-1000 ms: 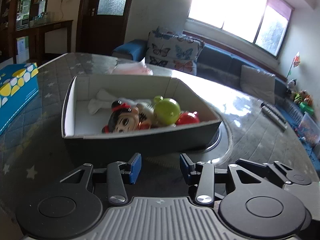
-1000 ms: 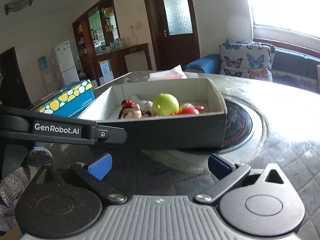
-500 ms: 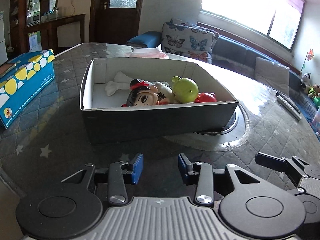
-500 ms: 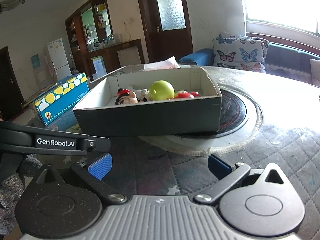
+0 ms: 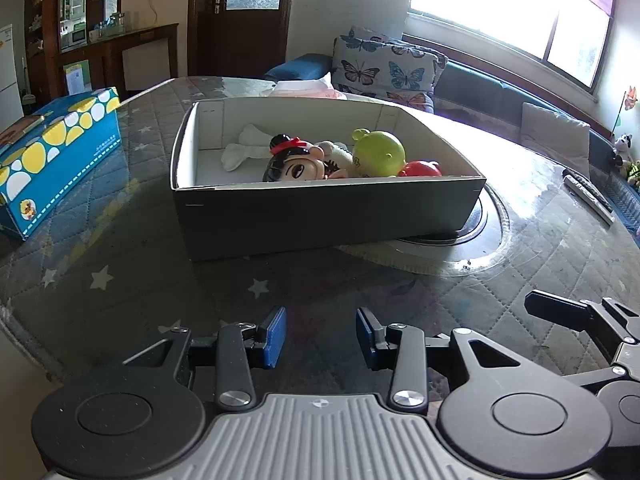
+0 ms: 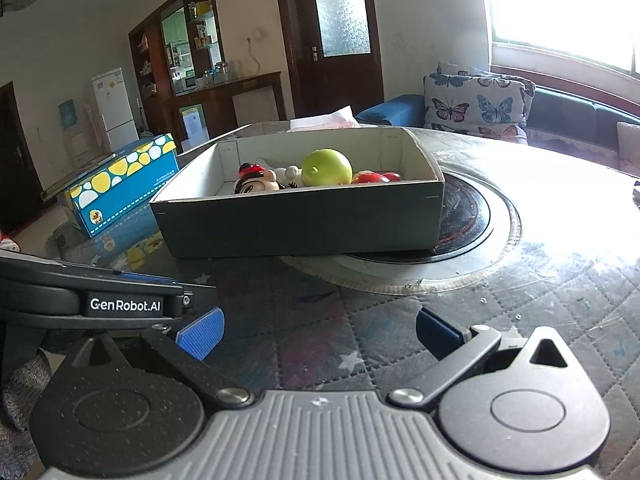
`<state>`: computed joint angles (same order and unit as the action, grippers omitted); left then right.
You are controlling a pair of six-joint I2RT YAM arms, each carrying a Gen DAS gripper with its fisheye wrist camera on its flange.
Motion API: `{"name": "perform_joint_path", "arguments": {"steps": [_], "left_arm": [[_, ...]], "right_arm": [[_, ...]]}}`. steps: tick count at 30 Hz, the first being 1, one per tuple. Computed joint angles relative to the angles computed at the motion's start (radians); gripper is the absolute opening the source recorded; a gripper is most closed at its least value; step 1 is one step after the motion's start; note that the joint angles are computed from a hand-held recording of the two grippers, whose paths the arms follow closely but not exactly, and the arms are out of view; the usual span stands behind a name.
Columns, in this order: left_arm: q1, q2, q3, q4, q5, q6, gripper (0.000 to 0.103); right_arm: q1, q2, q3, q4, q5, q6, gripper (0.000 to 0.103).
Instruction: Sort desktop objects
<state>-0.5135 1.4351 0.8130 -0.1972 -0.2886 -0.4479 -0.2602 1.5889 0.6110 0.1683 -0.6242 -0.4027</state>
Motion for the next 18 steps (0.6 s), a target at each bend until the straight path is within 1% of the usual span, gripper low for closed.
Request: {"name": "perform_joint_path", "arguments": {"steps": [9,18], "left_arm": [[-0.012,-0.015,-0.014,-0.015,-0.037,-0.031,0.041],[0.001,-0.018,-0.026,-0.013,-0.054,-0.059,0.041]], "right_arm": [[0.006,-0.026,-0.022,-0.008,0.007,-0.013,0.103],[0.017,-0.035,-0.025,-0.014,0.018,-0.017,0.103]]}}
